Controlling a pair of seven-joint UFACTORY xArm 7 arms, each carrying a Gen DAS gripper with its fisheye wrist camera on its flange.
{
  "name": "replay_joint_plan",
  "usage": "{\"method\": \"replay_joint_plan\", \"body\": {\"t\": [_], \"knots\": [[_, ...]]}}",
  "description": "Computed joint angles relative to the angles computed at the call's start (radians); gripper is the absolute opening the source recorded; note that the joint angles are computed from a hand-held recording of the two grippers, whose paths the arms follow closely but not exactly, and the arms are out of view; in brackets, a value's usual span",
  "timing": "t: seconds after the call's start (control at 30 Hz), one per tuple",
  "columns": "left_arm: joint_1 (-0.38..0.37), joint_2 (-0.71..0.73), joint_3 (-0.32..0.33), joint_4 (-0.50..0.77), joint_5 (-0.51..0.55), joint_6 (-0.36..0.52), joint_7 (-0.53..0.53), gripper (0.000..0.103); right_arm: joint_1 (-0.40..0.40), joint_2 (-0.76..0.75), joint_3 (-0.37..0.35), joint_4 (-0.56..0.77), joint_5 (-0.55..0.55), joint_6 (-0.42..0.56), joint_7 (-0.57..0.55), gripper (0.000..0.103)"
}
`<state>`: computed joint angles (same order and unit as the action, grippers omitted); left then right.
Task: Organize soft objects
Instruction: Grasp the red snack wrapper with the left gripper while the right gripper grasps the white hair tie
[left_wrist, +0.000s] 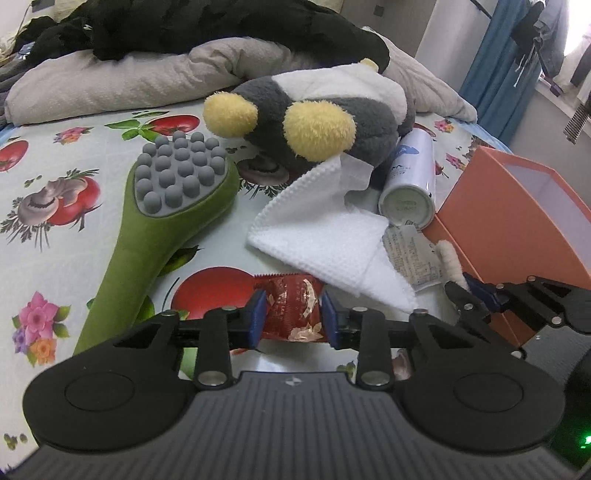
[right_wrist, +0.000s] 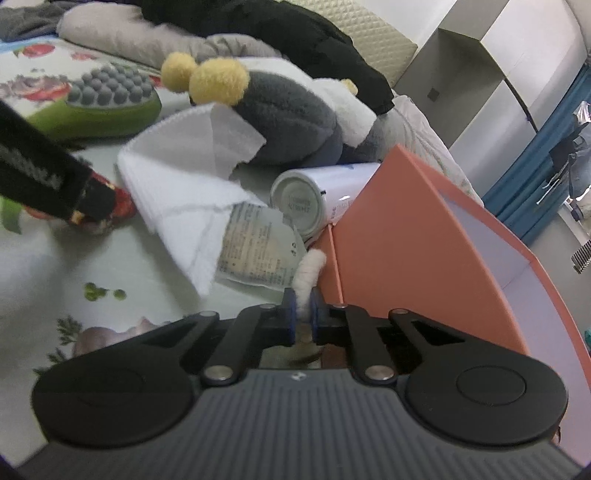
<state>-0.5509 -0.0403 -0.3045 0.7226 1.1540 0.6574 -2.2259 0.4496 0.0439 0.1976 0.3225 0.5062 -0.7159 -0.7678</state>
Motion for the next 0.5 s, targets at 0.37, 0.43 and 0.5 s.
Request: {"method": "replay_joint_plan", "body": {"t": [0.37,0.43,0.5], "knots": [[-0.086,-0.037,-0.083,0.020,-0.138,0.148,-0.080,0.032,-0.071,-0.324,-0.029,-0.211,-0.301,0.153,0.192,0.011],[-0.111,-0.040,-0.102,0.029,-0.159,0.179,-0.108,0.032,-0.065,-0.397,-0.074,-0.255,-0.394,0.189,0.231,0.011],[-0.137,-0.036,-0.121,0.047,-0.181,0.219,-0.127,0.032,-0.062,-0.469,-0.113,-0.297,-0.472,0.219,0.256,0.011]]}}
